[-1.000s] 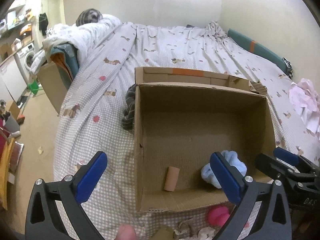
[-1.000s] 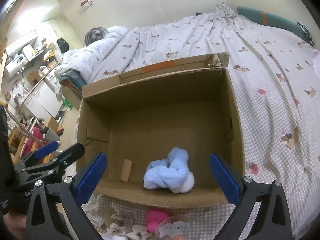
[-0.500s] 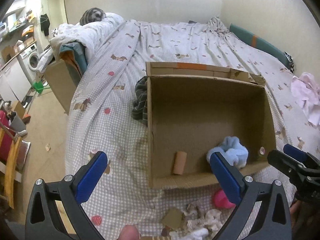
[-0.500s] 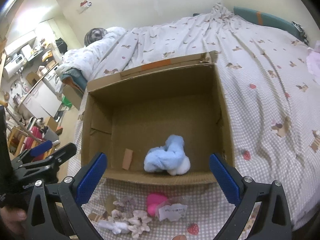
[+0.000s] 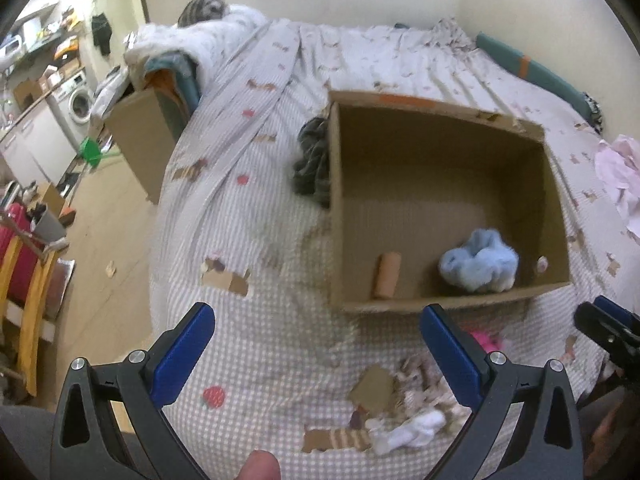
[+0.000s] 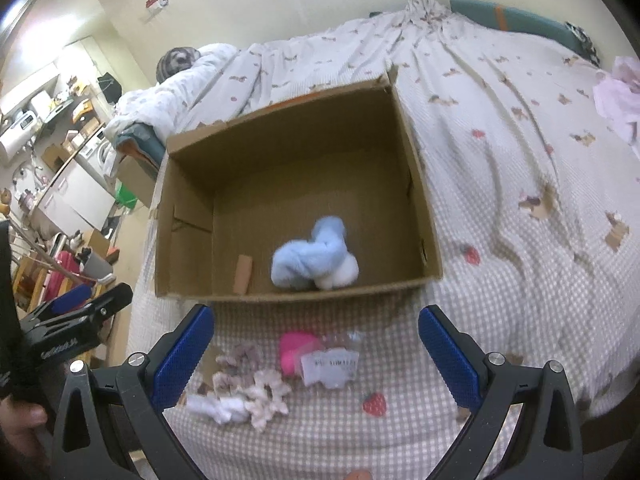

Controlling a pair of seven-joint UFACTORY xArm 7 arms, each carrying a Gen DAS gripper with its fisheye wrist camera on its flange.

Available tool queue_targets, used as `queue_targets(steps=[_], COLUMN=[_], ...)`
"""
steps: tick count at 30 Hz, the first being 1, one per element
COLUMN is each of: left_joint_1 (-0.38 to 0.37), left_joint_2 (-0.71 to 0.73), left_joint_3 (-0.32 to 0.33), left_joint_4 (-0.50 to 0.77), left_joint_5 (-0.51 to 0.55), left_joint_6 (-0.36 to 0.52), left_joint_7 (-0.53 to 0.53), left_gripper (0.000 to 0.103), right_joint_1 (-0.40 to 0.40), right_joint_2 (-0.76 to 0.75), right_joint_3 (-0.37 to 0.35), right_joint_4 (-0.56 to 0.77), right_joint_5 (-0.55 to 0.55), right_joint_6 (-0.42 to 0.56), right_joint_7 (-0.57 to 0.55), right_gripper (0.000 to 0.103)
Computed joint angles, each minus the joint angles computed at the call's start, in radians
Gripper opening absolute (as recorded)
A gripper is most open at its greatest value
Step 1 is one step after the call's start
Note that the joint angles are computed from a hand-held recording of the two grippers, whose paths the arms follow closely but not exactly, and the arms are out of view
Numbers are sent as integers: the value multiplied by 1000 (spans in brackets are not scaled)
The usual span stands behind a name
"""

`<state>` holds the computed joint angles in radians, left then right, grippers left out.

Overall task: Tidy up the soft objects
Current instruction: 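Withdraw both grippers from the box back over the bed, then reach the right gripper to the clear plastic bag and grasp it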

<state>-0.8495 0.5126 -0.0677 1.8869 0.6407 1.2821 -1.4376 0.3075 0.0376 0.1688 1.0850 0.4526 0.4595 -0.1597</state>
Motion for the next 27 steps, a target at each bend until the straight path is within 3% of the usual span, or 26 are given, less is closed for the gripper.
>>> queue_targets(steps=[4,9,11,12,14,16,20,24,27], left_joint_1=[38,117,126,129,142,161,191,182,172], left_joint_2=[-22,-29,-12,-5,1,9,38,87,99], left_joint_3=[-30,-83,-86,-83,-82,-87,-103,-93,-82], left_joint_4=[-75,-180,-182,-184,-195,-211,-220,-165,-158], left_joint_5=[-87,-265,-311,-329,-367,-414,-514,-538,-540], left_joint_6=[-43,-229,-258,-270,-312,-362,-435,-394,-403], left_joint_7=[3,76,103,109,121,139,192,227,234], left_gripper=[102,101,95,86,67,40,37,37,25], right_joint_1=[-4,-10,-12,-14,-16,-16,-13,-13,-14], right_joint_2=[-2,24,34,38,43,48,63,67,74], right_joint_3=[-8,-14,-14,-13,-10,-8,-5,-4,-3], right_joint_4=[-14,-8,-1,2,9,15,30,35,42], right_joint_5=[-47,-126,-141,-137,-128,-135,-157,-160,-158], right_joint_6=[54,121,130,132,131,129,150,155,157], right_joint_7=[37,85,100,102,101,102,107,114,116], right_gripper=[103,103,103,103,103,103,103,103,103])
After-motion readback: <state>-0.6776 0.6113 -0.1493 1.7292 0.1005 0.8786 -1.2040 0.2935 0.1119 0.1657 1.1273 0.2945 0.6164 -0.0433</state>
